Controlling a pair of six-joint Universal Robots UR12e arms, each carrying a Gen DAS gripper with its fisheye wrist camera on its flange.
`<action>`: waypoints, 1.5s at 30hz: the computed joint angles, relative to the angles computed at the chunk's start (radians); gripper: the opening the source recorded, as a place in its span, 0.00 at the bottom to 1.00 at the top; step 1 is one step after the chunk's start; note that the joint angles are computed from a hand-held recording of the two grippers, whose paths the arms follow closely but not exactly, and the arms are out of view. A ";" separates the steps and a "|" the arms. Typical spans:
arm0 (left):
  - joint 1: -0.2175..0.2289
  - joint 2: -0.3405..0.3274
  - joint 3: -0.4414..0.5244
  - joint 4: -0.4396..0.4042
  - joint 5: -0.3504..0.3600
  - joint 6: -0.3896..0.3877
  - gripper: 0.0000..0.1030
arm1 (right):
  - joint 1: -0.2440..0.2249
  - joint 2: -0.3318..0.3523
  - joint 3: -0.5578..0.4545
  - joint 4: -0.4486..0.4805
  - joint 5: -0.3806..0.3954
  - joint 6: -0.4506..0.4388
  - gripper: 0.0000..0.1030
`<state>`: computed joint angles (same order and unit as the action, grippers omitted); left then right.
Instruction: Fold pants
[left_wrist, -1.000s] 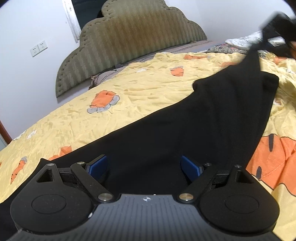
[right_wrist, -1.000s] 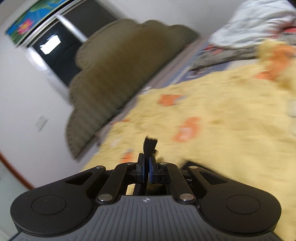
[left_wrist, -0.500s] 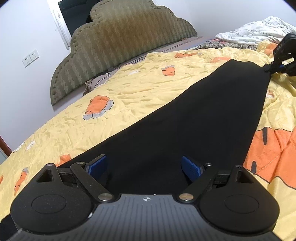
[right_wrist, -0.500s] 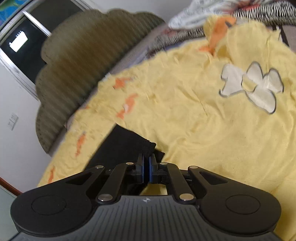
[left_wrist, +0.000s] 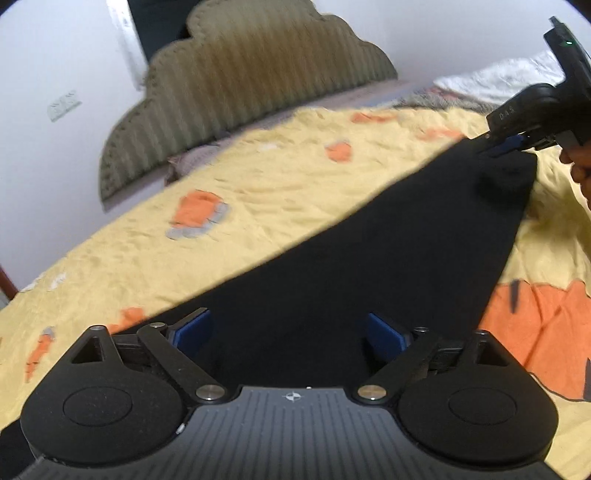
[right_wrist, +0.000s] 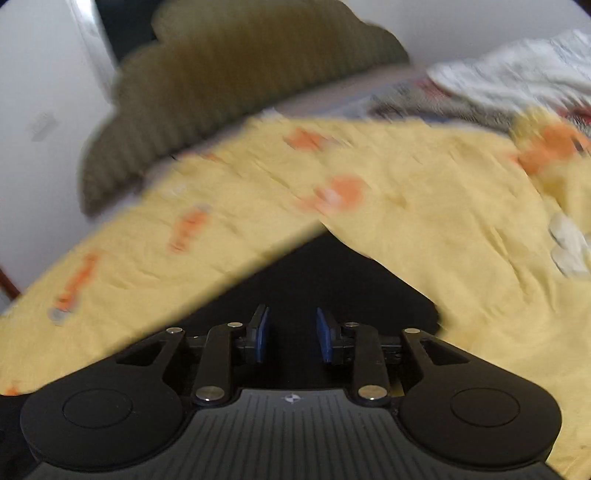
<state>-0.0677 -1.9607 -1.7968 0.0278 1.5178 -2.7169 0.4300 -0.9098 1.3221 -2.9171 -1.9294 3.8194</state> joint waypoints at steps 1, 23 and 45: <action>0.006 0.003 0.005 -0.010 0.016 -0.013 0.93 | 0.003 0.005 -0.013 -0.017 0.043 -0.075 0.27; 0.100 0.004 0.089 -0.207 -0.074 -0.381 0.96 | -0.005 -0.075 0.135 -0.108 0.041 0.115 0.64; 0.042 0.008 0.072 -0.272 -0.062 -0.396 0.96 | -0.071 -0.037 0.218 -0.334 0.130 0.455 0.12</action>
<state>-0.0257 -1.9530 -1.7252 -0.2438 1.4558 -3.1125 0.3590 -0.9467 1.5404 -3.2509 -1.7990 4.2746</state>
